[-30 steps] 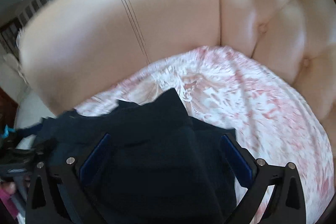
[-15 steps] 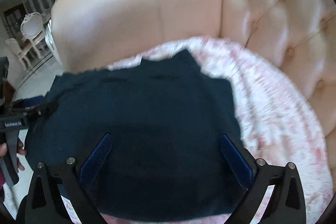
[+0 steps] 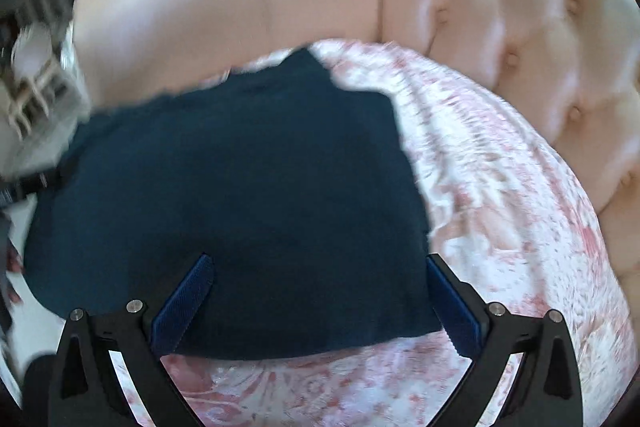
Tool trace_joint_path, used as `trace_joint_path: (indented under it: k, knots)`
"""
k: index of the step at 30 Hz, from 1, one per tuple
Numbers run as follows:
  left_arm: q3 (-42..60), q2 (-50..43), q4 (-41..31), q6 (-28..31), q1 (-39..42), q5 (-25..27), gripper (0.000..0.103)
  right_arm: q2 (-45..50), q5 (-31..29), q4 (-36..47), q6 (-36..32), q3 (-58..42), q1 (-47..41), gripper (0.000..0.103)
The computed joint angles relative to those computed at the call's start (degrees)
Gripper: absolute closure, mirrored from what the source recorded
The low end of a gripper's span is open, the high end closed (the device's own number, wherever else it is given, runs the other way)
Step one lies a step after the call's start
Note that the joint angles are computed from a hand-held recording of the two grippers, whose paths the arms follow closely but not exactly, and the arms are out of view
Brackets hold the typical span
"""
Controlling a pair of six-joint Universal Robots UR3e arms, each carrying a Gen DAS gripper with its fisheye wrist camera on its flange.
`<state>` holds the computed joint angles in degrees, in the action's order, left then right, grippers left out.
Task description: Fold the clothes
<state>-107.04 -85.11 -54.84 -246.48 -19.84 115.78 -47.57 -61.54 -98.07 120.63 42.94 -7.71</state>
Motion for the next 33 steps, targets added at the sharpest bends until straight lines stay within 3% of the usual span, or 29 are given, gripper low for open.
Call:
trace_joint_path:
  k: [3, 5, 7, 10, 15, 21, 24, 29, 33]
  knots:
    - [-0.4, 0.1, 0.6, 0.3, 0.1, 0.0, 0.0, 2.5, -0.8, 3.6, 2.5, -5.2, -0.2, 0.0]
    - [-0.8, 0.3, 1.0, 0.4, 0.1, 0.1, 0.0, -0.7, -1.8, -1.2, 4.1, -0.8, 0.2, 0.0]
    - [-1.2, 0.6, 1.4, 0.5, 0.0, 0.1, 0.0, -5.2, 1.2, -3.3, 2.2, 4.7, 0.1, 0.0]
    - [-1.9, 0.9, 2.3, 0.8, -0.1, 0.2, 0.0, -9.0, 1.1, -5.7, -1.6, 10.8, 2.3, 0.0]
    - [-4.2, 2.5, 4.1, 1.4, -0.3, 0.0, 0.0, -5.9, 0.8, -1.4, 0.0, 8.7, 2.2, 0.0]
    - [-11.9, 14.4, 4.2, -0.6, -2.5, -0.7, 0.0, -12.7, 3.1, -8.1, 5.0, 16.1, 2.4, 0.0]
    - [-16.2, 25.5, -6.7, -12.5, -10.0, 4.9, 0.0, -14.8, 4.3, -10.2, 5.5, 18.8, 7.0, 0.0]
    - [-21.0, 39.5, -26.5, -30.8, -18.4, 7.1, 0.0, -7.7, -1.1, -14.4, 9.4, 12.3, 19.2, 0.0]
    - [-22.3, 41.7, -32.3, -40.4, -23.9, 7.5, 0.0, -5.1, -8.1, -21.9, 13.0, 12.6, 26.7, 0.0]
